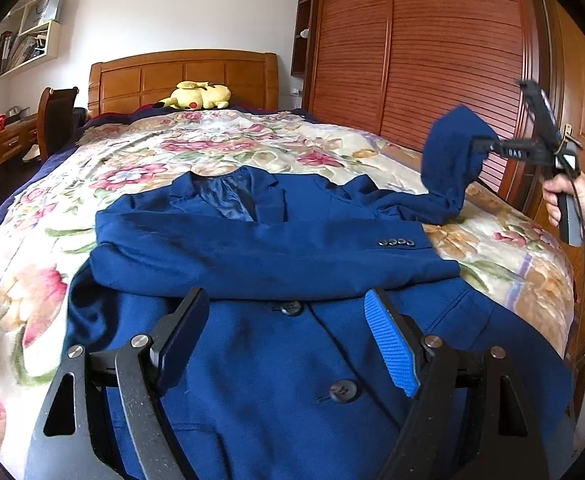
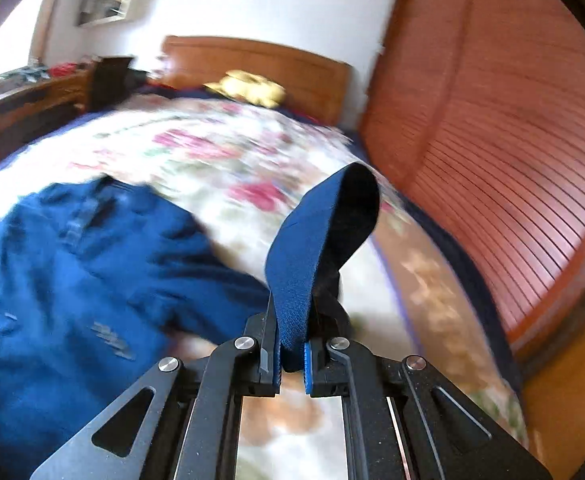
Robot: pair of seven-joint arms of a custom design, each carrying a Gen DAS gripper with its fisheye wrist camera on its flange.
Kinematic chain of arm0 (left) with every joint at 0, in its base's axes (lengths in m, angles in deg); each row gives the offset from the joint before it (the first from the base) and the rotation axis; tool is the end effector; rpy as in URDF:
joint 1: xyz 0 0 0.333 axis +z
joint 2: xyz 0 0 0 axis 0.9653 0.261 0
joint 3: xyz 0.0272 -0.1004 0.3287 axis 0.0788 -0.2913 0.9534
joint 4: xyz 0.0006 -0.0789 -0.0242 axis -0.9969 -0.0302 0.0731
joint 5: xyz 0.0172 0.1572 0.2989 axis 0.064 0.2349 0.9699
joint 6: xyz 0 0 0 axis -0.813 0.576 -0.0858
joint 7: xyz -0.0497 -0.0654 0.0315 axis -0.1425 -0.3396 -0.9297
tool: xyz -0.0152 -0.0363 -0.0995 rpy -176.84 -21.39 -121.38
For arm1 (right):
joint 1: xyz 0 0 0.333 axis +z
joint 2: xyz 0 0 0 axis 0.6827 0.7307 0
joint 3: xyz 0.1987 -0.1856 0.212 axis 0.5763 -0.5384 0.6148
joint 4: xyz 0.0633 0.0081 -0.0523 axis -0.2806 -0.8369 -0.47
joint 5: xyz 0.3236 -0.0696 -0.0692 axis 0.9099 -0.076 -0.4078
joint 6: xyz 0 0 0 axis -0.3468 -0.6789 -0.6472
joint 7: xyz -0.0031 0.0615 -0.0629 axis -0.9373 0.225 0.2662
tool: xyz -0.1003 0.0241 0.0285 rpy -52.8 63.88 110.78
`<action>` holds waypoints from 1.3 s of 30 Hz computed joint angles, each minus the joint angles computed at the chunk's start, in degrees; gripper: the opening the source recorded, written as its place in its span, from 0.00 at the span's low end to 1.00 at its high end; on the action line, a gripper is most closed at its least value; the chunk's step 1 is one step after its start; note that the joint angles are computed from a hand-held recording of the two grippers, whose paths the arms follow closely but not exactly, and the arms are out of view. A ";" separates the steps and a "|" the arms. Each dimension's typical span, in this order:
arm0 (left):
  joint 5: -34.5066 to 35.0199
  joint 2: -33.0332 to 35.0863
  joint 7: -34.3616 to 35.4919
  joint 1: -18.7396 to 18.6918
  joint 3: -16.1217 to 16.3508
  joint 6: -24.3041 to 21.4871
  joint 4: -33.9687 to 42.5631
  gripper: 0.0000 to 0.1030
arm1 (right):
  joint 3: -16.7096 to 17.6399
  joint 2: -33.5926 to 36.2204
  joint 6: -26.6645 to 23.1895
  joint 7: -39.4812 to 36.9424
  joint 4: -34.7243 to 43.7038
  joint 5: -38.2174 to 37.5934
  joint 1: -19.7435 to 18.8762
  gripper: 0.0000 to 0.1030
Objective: Fold large clothes
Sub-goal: 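Fold the held side panel over the jacket center with the right gripper, release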
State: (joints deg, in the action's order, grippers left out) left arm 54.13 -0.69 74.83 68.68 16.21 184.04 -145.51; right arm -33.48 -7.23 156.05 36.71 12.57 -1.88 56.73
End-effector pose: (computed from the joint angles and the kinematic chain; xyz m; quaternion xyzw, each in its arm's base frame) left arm 0.6083 -0.0752 0.5011 -0.6060 0.6210 -0.3907 0.3074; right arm 0.7504 0.1906 0.5512 -0.7554 0.3805 -0.3675 0.3868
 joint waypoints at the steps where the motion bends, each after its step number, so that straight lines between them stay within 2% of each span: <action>1: -0.08 -0.43 0.10 -0.49 0.80 0.54 -0.66 0.78 | 1.45 -1.20 1.46 -1.47 -2.04 0.20 0.04 0.07; 3: -0.06 -1.19 0.47 0.10 0.59 1.21 -1.72 0.78 | 3.43 -2.35 2.63 -3.45 -3.81 0.70 0.49 0.07; 7: 0.78 -2.64 0.53 4.36 -2.92 2.01 -3.63 0.78 | 3.73 -3.14 2.70 -4.17 -4.39 1.06 2.85 0.07; 11: 0.48 -4.22 0.93 5.58 -2.91 3.51 -5.59 0.78 | 6.22 -1.19 1.15 -4.58 0.02 -0.22 3.51 0.07; 13: -0.14 -4.92 1.31 5.72 -2.46 4.25 -6.56 0.78 | 7.56 -2.10 1.54 -8.29 -0.95 2.62 3.92 0.07; 18: -3.26 -6.52 3.16 5.20 -0.64 5.39 -8.87 0.78 | 14.43 -5.40 5.21 -15.85 -6.38 7.33 2.38 0.07; 21: -6.99 -7.35 6.40 3.17 1.65 6.13 -10.22 0.78 | 19.41 -7.21 8.36 -20.78 -10.43 10.40 0.73 0.07; 24: -7.89 -8.21 7.08 5.09 0.48 6.90 -11.55 0.78 | 22.72 -8.58 9.89 -24.41 -13.19 12.70 -0.01 0.07; 27: -11.27 -8.82 9.89 4.48 1.37 7.44 -12.56 0.78 | 26.67 -9.83 10.01 -28.19 -15.07 15.01 -1.98 0.07; 31: -11.27 -9.44 9.52 7.53 -0.29 8.31 -13.48 0.78 | 31.22 -11.26 8.57 -33.56 -16.91 19.37 -4.59 0.07; 34: -11.08 -9.72 9.09 9.09 -0.89 8.74 -13.89 0.78 | 31.92 -11.97 6.73 -36.48 -17.53 21.79 -5.04 0.07; 39: -11.50 -10.07 8.96 10.28 -1.07 9.56 -14.66 0.78 | 26.30 -11.66 -0.86 -34.66 -14.08 23.16 -2.31 0.07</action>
State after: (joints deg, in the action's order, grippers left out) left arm 42.64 -10.76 83.80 78.97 15.15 193.60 -160.17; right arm -7.19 -18.89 155.19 2.05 -1.50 21.28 54.41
